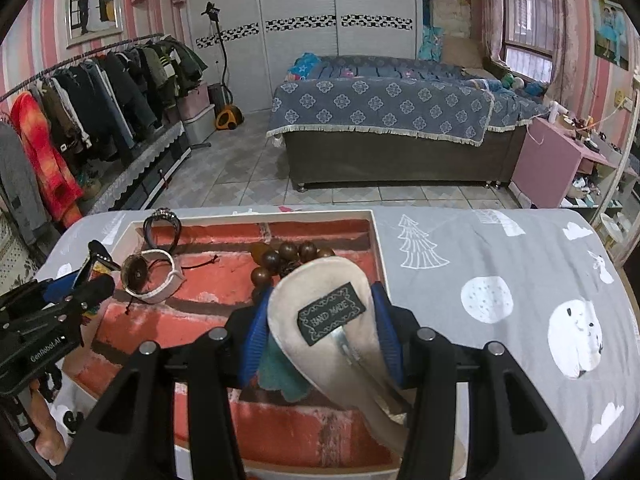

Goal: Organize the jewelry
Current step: 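Carry both clips over the red tray and lower them inside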

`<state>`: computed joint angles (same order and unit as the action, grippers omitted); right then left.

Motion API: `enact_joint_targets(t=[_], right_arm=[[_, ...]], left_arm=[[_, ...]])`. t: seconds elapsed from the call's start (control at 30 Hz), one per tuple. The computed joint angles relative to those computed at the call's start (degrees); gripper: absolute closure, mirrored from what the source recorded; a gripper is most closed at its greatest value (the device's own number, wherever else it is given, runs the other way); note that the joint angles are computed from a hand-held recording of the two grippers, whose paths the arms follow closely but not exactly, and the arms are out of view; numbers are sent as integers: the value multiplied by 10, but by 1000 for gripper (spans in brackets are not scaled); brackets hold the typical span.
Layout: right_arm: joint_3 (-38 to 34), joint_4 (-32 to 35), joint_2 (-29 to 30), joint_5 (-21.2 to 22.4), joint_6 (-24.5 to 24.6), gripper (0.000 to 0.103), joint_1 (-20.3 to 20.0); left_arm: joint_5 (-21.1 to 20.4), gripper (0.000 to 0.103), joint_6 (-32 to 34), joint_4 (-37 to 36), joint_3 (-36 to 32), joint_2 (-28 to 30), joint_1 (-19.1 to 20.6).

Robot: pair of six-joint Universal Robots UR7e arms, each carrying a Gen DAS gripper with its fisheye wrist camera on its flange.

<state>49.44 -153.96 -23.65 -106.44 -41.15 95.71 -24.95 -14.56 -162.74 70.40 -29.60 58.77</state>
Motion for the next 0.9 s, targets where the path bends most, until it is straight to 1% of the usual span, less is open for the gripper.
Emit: enact_joint_targets(t=[0.07,0.23,0.43,0.63,0.77,0.9], right_arm=[[-8,3,9,-3,-3,54,-2],[-21,8,22,-16,-11,54,-5],[-34,20,32,-21,-11,54,-7],[-35,21,38,-26,-19,54,-6],[-43,26,46,-33,-21,53,-6],[-46,31,48,-30,-17,52,-7]], left_arm=[[4,63,-8,11,-2,3,2],[6,63,-51,66,-2,5,12],[-3,63,-94,110,-2,-3,19],[-5,63,-109,140,-4,-2,18],[-19,63,-132,164,-2,-7,19],[-20,62,-132,160,2,-9,19]])
